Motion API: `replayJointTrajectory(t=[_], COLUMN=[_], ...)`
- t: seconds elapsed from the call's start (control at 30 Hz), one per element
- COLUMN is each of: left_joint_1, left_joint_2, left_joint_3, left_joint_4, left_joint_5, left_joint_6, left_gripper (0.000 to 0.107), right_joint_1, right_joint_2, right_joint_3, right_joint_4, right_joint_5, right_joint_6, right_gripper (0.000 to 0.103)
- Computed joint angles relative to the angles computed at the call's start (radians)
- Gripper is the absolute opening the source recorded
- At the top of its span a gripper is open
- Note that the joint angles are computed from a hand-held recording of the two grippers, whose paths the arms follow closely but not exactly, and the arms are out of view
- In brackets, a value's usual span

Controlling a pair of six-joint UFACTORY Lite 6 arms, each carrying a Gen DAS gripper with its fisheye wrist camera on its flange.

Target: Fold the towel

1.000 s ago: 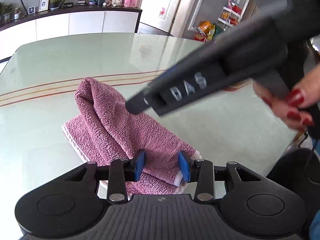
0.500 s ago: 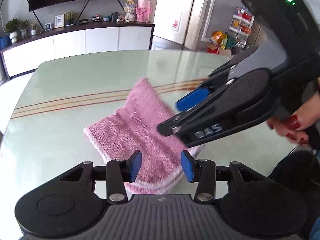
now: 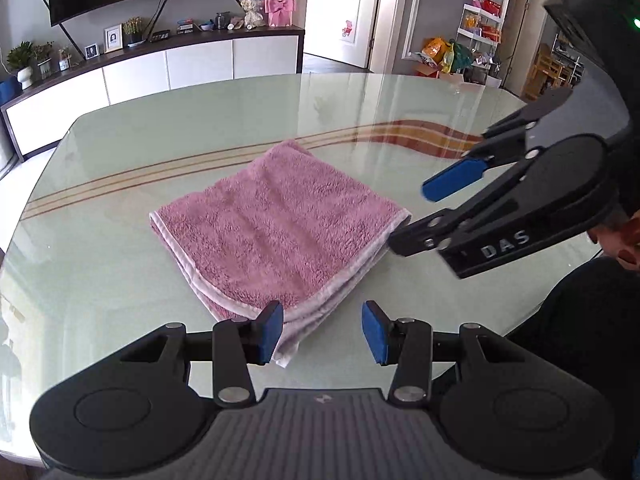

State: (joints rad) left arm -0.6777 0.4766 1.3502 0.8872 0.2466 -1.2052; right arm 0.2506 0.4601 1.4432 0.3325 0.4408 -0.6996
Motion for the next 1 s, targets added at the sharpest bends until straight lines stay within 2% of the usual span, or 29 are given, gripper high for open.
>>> replayJointTrajectory(t=[0.13,0.37,0.43,0.57,0.63,0.73,0.8,0.83,0.87,1.0], left_joint_1=[-0.007,-0.006,-0.003,-0.006,-0.002,0.013,0.026,0.031,0.032,0.041], left_joint_2=[-0.024,0.013,0.024,0.036,0.033,0.036,0.052,0.060,0.070,0.130], left_joint_3=[-0.024,0.010,0.019,0.027,0.021,0.020,0.038,0.047,0.058,0.126], left_joint_4=[-0.033,-0.045,-0.051,-0.019,-0.014,-0.041,-0.094,-0.119,-0.132,-0.201], left_joint_5=[0.028,0.059,0.064,0.092,0.100,0.112,0.107,0.106,0.107,0.120], left_joint_6=[0.027,0.051,0.058,0.029,0.026,0.050,0.099,0.123,0.133,0.210], left_gripper=[0.048,0.048,0.048,0.048,0.048,0.049,0.051,0.051,0.051,0.051], right_joint_1=[-0.039,-0.134,-0.133,-0.105,-0.099,-0.097,-0.100,-0.104,-0.110,-0.118], right_joint_2=[0.005,0.125,0.173,0.243,0.271,0.307,0.325,0.329,0.330,0.295], right_joint_3=[-0.026,0.065,0.118,0.187,0.218,0.260,0.280,0.285,0.287,0.241], right_joint_4=[0.035,0.257,0.244,0.144,0.130,0.135,0.162,0.187,0.216,0.259], right_joint_5=[-0.047,0.032,0.057,0.031,0.038,0.074,0.101,0.120,0.141,0.152], right_joint_6=[-0.034,-0.167,-0.152,-0.051,-0.034,-0.048,-0.083,-0.107,-0.133,-0.207], right_gripper=[0.061,0.063,0.063,0.065,0.068,0.068,0.054,0.034,0.021,0.011])
